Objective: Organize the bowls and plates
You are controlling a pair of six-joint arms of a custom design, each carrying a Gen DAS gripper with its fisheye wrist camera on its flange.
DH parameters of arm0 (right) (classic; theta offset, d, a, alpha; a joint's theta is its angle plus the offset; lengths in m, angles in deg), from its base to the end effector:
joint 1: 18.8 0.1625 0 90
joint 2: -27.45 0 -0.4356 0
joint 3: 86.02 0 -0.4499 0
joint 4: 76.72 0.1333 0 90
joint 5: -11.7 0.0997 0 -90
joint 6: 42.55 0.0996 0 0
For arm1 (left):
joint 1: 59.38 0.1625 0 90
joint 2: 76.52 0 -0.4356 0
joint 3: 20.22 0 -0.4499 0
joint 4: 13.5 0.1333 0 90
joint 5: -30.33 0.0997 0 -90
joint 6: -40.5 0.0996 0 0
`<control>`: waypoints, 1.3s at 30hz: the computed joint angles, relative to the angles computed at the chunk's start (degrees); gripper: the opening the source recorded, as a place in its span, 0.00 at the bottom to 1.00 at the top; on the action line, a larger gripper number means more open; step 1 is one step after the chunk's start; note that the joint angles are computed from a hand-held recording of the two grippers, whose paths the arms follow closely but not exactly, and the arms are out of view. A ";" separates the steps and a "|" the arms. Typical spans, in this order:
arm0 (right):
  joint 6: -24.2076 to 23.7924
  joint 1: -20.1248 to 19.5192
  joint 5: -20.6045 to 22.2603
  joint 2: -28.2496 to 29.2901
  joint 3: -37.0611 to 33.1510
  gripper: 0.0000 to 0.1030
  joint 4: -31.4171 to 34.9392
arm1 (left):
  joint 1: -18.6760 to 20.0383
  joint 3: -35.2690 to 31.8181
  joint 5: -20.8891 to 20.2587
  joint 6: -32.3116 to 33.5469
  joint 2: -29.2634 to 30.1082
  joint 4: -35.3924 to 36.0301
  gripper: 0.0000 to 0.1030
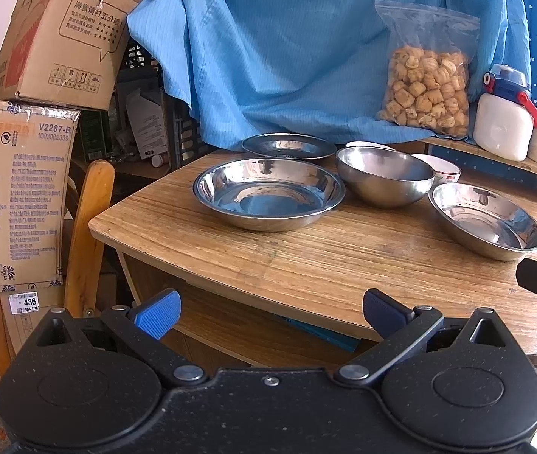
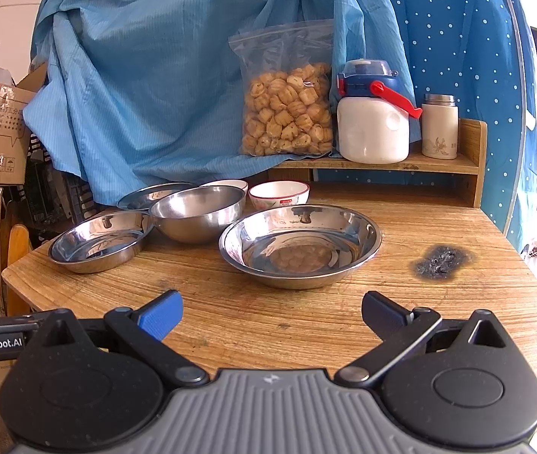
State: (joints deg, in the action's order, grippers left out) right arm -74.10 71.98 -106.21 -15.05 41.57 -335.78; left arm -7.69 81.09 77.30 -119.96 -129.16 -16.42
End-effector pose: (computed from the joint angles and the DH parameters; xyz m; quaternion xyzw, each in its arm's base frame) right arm 0.0929 -0.4564 0.0984 0.0459 -0.7378 0.5784 0.3451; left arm -0.1773 -0.5491 0.0492 0.2959 0.8211 -0.4011 0.2781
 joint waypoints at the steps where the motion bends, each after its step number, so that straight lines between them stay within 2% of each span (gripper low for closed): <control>1: 0.23 -0.19 0.44 0.09 0.03 1.00 -0.31 | 0.13 -0.10 0.07 0.11 0.06 0.01 0.99; 7: -0.68 -1.71 7.01 -0.54 1.08 1.00 -0.16 | 2.01 -1.80 0.67 1.39 -0.22 -1.01 0.99; 12: -4.21 -1.65 11.87 -3.13 0.40 1.00 6.78 | 4.14 -4.61 0.25 3.72 -0.49 -3.57 0.99; 18: -10.87 1.02 11.66 -2.83 -5.22 1.00 14.66 | 6.79 -11.80 -0.30 4.86 2.00 -1.93 0.99; 23: -7.87 1.83 11.22 -3.46 -8.78 1.00 23.97 | 8.50 -17.32 1.67 5.61 4.26 1.01 0.99; 28: -3.29 2.69 10.61 -2.86 -13.20 1.00 33.37 | 10.24 -23.99 5.30 3.96 7.66 8.18 0.99; 32: -3.01 3.27 9.03 -1.96 -15.66 1.00 37.03 | 11.10 -26.69 6.54 3.94 9.25 10.45 0.99; 39: -1.17 3.43 8.34 -1.02 -18.53 1.00 41.46 | 11.97 -29.47 6.22 3.02 10.99 12.62 0.99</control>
